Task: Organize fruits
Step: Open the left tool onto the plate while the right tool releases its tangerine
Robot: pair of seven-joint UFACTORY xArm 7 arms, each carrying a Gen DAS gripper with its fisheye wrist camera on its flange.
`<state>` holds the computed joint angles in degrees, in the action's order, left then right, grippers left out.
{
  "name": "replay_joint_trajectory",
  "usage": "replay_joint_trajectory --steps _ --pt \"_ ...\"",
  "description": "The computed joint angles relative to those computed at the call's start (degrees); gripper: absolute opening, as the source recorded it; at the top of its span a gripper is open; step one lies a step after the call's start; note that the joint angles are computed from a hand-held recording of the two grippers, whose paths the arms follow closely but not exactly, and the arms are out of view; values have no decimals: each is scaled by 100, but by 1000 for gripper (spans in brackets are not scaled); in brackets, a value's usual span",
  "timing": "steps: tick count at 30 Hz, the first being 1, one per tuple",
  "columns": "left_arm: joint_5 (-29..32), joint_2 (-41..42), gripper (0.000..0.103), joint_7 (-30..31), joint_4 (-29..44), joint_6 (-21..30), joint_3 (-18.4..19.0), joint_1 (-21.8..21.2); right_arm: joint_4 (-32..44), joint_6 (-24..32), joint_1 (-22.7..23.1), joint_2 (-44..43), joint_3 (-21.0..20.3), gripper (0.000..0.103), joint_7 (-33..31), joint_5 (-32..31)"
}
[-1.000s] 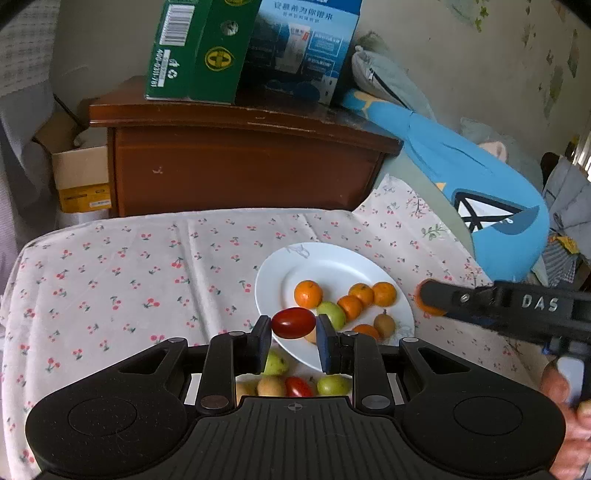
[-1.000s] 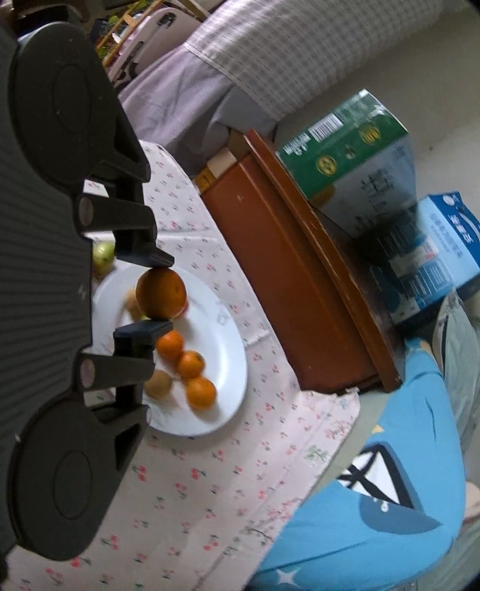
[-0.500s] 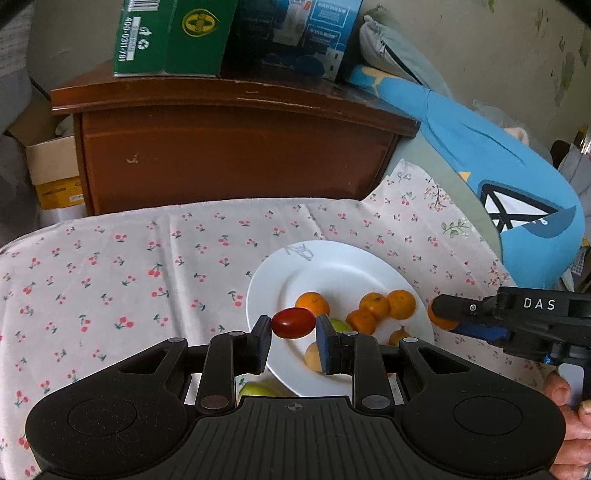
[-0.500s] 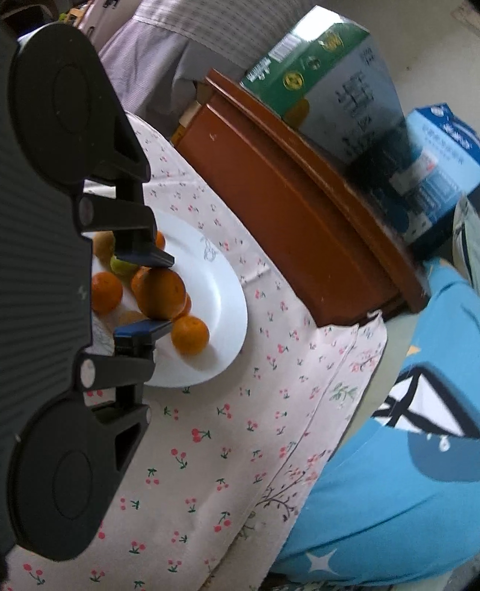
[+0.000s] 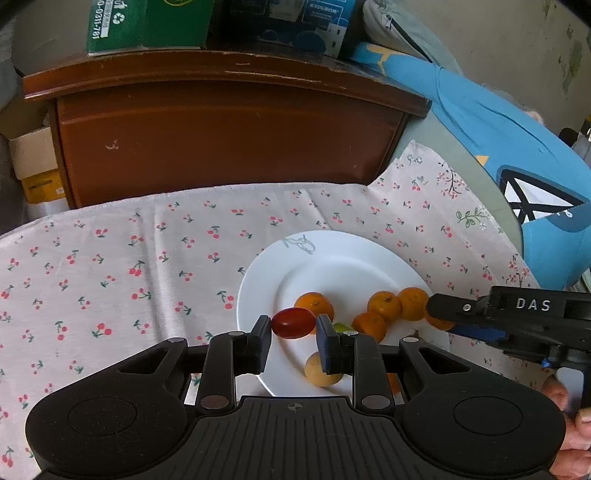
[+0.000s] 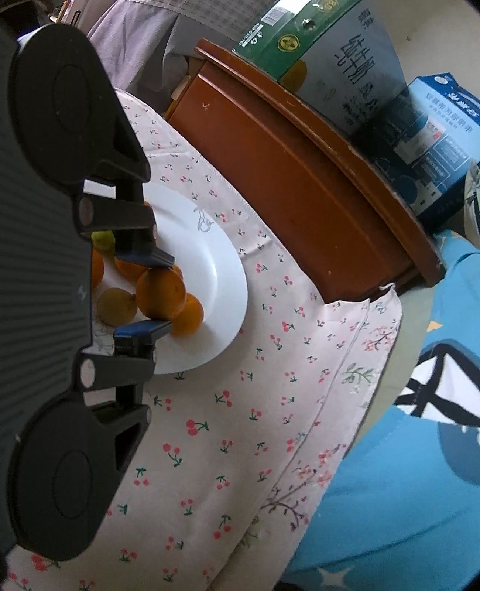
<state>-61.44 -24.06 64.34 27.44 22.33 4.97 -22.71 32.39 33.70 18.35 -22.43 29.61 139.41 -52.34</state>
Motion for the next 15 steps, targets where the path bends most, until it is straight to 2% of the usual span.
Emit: replay_joint_trajectory --steps 6,8,11,15 --pt "-109 -97 27 127 -6 -68 -17 -70 55 -85 -77 124 -31 35 129 -244" --pt "-97 -224 47 110 -48 -186 -57 -87 90 -75 -41 140 -73 39 43 -266" --pt "-165 -488 70 183 -172 -584 -57 -237 169 53 42 145 -109 43 -192 -212" --pt "301 -847 74 -77 -335 -824 -18 -299 283 215 134 176 -132 45 -495 -126"
